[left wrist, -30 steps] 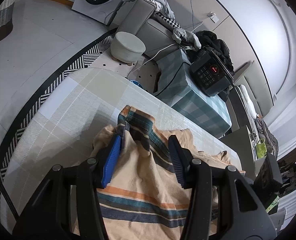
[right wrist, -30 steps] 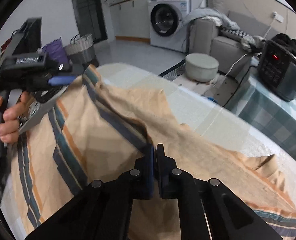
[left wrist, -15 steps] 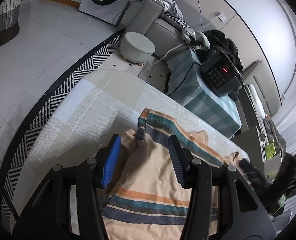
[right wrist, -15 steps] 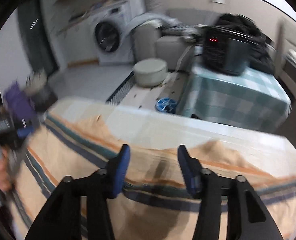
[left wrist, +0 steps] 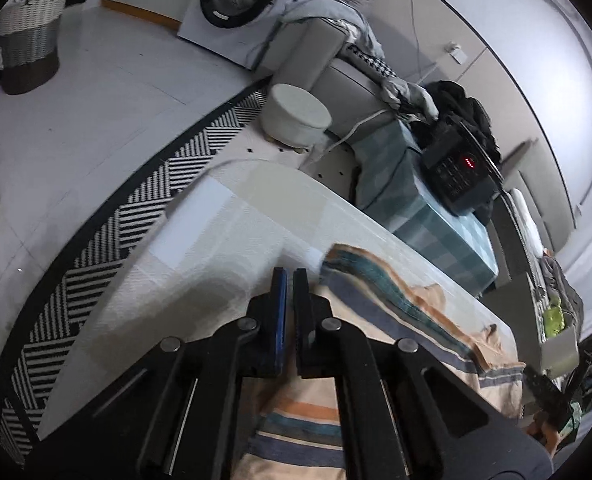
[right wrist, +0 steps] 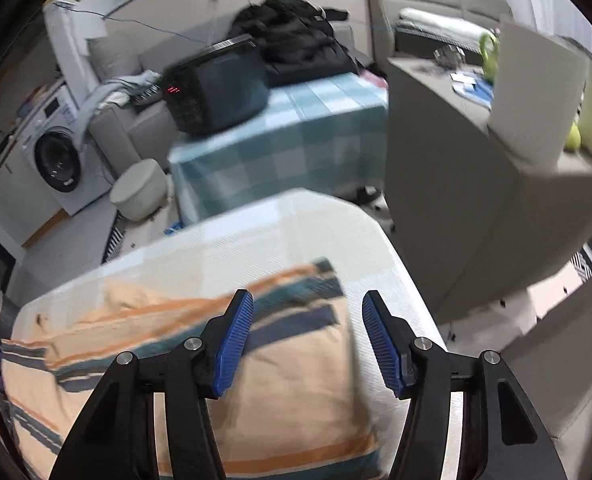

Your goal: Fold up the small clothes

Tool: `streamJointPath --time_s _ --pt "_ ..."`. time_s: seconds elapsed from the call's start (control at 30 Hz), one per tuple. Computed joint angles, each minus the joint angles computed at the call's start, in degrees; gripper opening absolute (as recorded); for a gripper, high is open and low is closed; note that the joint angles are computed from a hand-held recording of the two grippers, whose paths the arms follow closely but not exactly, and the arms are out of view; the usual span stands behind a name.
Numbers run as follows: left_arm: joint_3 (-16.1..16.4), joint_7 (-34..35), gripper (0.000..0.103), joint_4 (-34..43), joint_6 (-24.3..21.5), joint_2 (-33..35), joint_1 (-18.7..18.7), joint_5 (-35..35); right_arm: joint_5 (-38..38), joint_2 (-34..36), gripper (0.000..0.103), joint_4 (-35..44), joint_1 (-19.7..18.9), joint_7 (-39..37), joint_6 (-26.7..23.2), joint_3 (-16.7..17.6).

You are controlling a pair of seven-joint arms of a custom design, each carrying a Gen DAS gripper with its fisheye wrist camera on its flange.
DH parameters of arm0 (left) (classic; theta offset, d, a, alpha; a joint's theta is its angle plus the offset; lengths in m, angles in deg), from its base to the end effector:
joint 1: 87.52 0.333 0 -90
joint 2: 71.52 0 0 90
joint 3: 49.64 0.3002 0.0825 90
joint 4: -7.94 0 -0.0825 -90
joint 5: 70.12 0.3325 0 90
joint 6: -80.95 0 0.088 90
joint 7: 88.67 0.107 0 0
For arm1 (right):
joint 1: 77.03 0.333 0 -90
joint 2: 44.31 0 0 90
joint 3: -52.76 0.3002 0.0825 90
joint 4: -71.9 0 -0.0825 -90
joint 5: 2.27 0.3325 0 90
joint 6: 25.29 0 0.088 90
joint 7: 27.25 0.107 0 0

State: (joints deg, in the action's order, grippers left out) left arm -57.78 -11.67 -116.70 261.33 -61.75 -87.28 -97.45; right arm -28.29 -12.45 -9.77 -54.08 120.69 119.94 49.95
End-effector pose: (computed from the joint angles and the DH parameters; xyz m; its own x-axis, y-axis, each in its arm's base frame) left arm 0.5592 -0.0331 0.4229 0.3452 -0.8051 0.4823 -0.6125 -0.5826 -0.5343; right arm 0.6498 0.2520 0.4417 -0.2854 -0.9470 -0.1472 -0.7400 0.3153 -0.5942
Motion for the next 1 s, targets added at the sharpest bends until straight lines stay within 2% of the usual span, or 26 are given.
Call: streamJointPath --time_s 0.03,0.13,0.17,0.2,0.23,0.27,0.3,0.37,0.4,0.47,0.53,0.63,0.67,0.77,0.83,0.93,1.0 --pt "-1.6 2.8 0.001 0.3 -0.3 0.1 1.3 -3.2 0.5 0.4 0.058 0.3 -0.4 -0.7 -0.1 0.3" --pt "-9.0 12.3 0.001 1.7 -1.4 0.4 7.6 -13.5 3.2 2.3 0.058 1.6 -2.0 -3.9 1.0 1.7" --pt "-9.2 14.0 0.001 1.9 -1.7 0.3 7.6 -15.3 3.4 2.8 0.053 2.3 -1.9 -4.3 0.7 1.5" --pt "-8.8 15.0 0.001 2.2 -2.3 0.2 7.2 -15.9 3.2 3.6 0.031 3.6 -1.7 -4.8 0.5 1.2" --pt "-8.4 15.7 0.001 2.3 -2.7 0.0 6.6 -16.4 3.6 3.7 0.019 3.6 -1.8 -5.6 1.3 1.4" --pt "-8.0 16.7 0.001 2.6 -3.0 -0.2 6.0 -17.0 3.7 3.7 0.013 3.4 -1.8 -6.0 2.7 1.4" --pt "-6.8 16.3 0.001 2.5 -3.1 -0.5 4.7 -16.0 3.0 3.2 0.009 2.5 -1.6 -6.0 5.3 0.9" --pt "-3.9 13.2 0.002 2.3 -3.2 -0.9 1.8 -12.3 0.8 2.6 0.009 1.8 -0.1 -4.9 7.1 -1.0" --pt "-3.6 13.2 0.002 2.2 -3.2 -1.1 1.5 -12.2 -0.5 2.5 0.009 1.9 0.9 -3.1 6.8 -2.3" --pt "-3.4 13.4 0.004 2.4 -3.8 -1.4 1.2 -12.6 -0.8 2.5 0.009 2.2 1.0 -1.0 6.5 -2.8" --pt "-2.4 12.0 0.014 2.4 -4.6 -1.5 0.5 -11.4 0.9 3.7 0.010 4.0 0.1 -0.2 4.3 -2.0" --pt "-2.4 12.1 0.021 2.6 -5.4 -1.7 0.6 -12.2 4.4 6.3 0.018 9.0 -1.3 -4.3 -2.4 0.5" --pt "-2.0 11.7 0.022 2.3 -5.4 -2.0 0.5 -12.0 4.0 5.6 0.023 7.9 -0.8 -3.8 -1.8 0.1" --pt "-2.6 13.6 0.033 1.7 -4.4 -3.1 1.0 -14.7 0.3 0.8 0.052 0.0 1.2 0.8 5.2 -1.8" --pt "-2.8 15.1 0.038 1.7 -4.6 -3.9 0.8 -16.0 -1.5 -1.7 0.055 -3.7 1.7 2.7 8.6 -1.9" --pt "-1.2 12.7 0.044 1.7 -7.3 -5.4 -0.4 -12.3 -1.0 -5.3 0.056 -7.7 1.1 1.7 10.8 0.5" --pt "-1.4 14.6 0.047 2.3 -10.2 -6.8 -0.5 -14.0 -1.2 -8.0 0.064 -10.4 1.2 0.9 12.3 1.4"
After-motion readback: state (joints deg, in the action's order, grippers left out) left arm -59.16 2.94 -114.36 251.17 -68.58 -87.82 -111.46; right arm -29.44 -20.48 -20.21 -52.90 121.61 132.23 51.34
